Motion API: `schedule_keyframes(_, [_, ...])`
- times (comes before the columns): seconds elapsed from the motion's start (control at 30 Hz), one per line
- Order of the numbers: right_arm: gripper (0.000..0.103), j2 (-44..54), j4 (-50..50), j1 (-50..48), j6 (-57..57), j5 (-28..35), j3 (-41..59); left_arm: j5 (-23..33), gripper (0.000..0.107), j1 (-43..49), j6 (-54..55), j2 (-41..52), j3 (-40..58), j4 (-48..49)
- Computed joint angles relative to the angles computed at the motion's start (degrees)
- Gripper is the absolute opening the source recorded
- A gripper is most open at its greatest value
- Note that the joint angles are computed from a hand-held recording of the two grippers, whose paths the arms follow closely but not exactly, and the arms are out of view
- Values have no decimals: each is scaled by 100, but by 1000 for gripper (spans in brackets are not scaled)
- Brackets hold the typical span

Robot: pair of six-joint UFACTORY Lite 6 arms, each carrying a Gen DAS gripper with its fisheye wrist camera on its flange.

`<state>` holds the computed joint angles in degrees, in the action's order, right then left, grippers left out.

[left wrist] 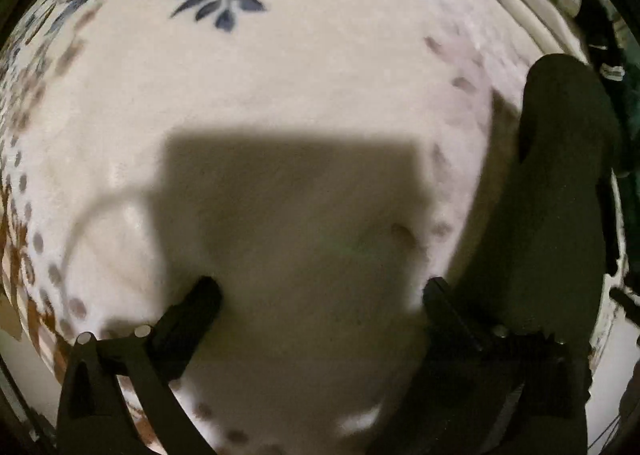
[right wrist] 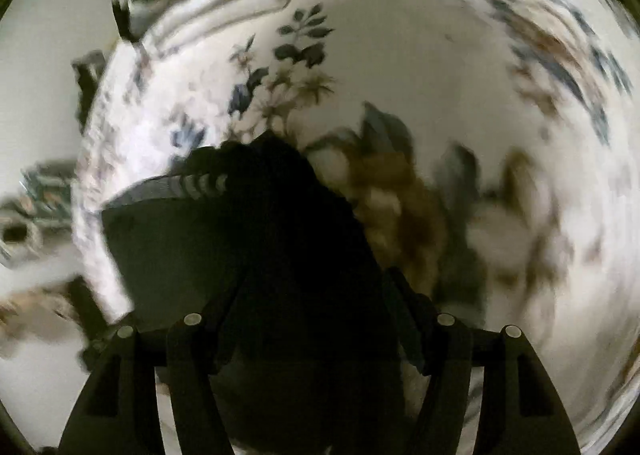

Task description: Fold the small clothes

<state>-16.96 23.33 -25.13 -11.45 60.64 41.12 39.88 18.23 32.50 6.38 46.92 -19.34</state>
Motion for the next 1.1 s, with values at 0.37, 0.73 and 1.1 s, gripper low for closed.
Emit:
schedule_keyframes(0.37, [10, -45, -69, 666, 771, -697, 72, 53, 103, -923, -2226, -936, 216, 1752])
schedule_keyframes(0.73, [47, 595, 220, -6, 165, -3, 654, 473, 103, -2179, -1994, 733, 2645, 830])
schedule_keyframes(1.1, [0, -160, 689, -28, -13, -534, -132, 282, 9, -2632, -1755, 665, 2651, 676])
